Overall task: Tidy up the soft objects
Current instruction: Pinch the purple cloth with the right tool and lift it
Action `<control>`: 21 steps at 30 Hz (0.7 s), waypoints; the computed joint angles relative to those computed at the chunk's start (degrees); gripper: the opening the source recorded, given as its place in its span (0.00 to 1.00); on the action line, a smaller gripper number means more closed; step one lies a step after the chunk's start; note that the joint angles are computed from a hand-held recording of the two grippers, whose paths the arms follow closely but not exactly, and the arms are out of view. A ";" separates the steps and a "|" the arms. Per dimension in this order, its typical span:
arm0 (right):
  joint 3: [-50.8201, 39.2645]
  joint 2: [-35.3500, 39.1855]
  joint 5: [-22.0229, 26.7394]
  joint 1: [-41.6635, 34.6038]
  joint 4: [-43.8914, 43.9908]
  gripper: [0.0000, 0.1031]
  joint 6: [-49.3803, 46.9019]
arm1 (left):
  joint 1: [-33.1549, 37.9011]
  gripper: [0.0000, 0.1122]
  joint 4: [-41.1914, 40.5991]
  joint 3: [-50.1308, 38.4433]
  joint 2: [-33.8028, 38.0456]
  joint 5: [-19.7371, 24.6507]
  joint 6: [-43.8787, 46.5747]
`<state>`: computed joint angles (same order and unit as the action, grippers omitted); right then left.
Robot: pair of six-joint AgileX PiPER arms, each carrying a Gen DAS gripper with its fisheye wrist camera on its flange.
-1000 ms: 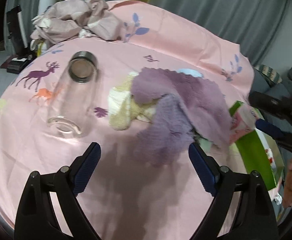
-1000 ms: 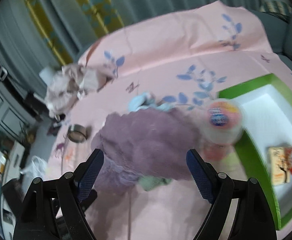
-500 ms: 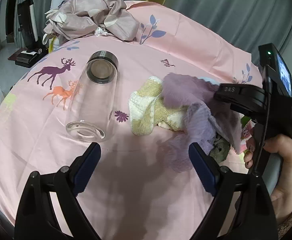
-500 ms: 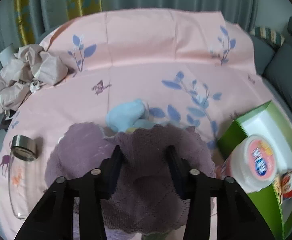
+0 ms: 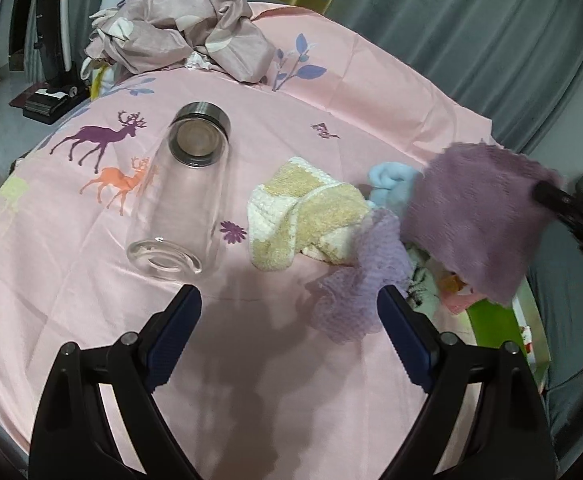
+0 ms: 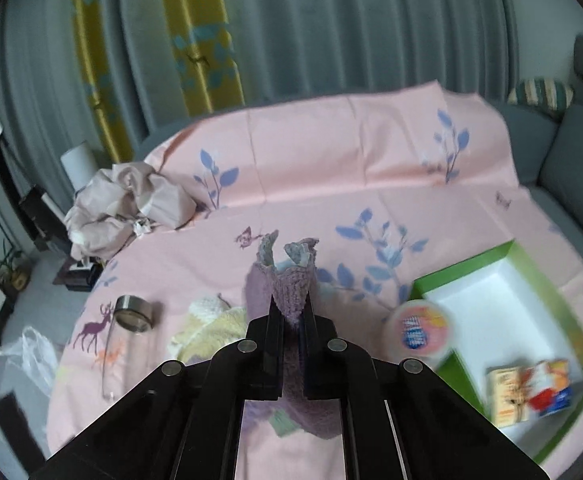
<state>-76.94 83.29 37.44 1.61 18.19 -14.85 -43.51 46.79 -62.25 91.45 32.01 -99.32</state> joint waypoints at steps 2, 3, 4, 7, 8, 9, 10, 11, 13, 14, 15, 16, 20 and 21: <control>2.93 -3.79 -0.06 -0.72 0.56 0.06 -3.02 | -0.15 0.79 0.09 0.19 -0.28 -0.67 0.05; 3.77 -4.73 0.05 -0.70 0.07 0.06 -3.60 | -0.34 0.79 0.09 0.06 -0.23 -0.51 0.15; 5.38 -6.40 0.46 -0.62 -0.38 0.06 -4.77 | -0.56 0.79 -0.06 -0.21 -0.07 -0.12 0.54; 8.18 -8.10 3.34 -1.41 2.85 0.06 -9.98 | -0.93 0.79 -1.37 -0.57 0.20 -0.02 2.22; 9.06 -8.34 5.16 -2.32 5.75 0.06 -12.98 | -1.08 0.79 -1.57 -0.53 0.20 -0.17 2.44; 9.83 -8.06 7.49 -3.57 9.60 0.06 -16.95 | -1.29 0.79 -1.57 -0.54 0.20 -0.22 2.50; 10.49 -7.86 9.74 -4.78 13.06 0.06 -20.40 | -1.48 0.79 -1.64 -0.59 0.21 -0.21 2.80; 11.08 -7.13 12.77 -6.05 17.46 0.06 -24.72 | -1.57 0.79 -1.78 -0.59 0.19 -0.23 3.02; 11.02 -4.26 18.37 -7.03 22.09 0.06 -29.43 | -1.55 0.79 -2.95 -0.61 0.24 -0.59 4.50; 10.93 -2.63 20.64 -7.00 22.97 0.06 -30.12 | -1.55 0.79 -3.65 -0.61 0.26 -0.72 5.32; 10.92 -0.86 22.51 -6.85 23.63 0.06 -30.82 | -1.47 0.79 -4.21 -0.44 0.15 -0.90 6.10; 11.16 0.29 23.62 -6.80 23.93 0.06 -31.42 | -1.51 0.79 -4.51 -0.46 0.13 -0.81 6.43; 11.02 7.01 24.06 -4.36 20.63 0.07 -28.23 | -1.59 0.79 -7.19 -0.58 0.34 -0.45 9.92; 11.25 7.96 22.95 -3.65 19.03 0.07 -26.83 | -1.68 0.79 -8.26 -0.79 0.65 -0.24 11.06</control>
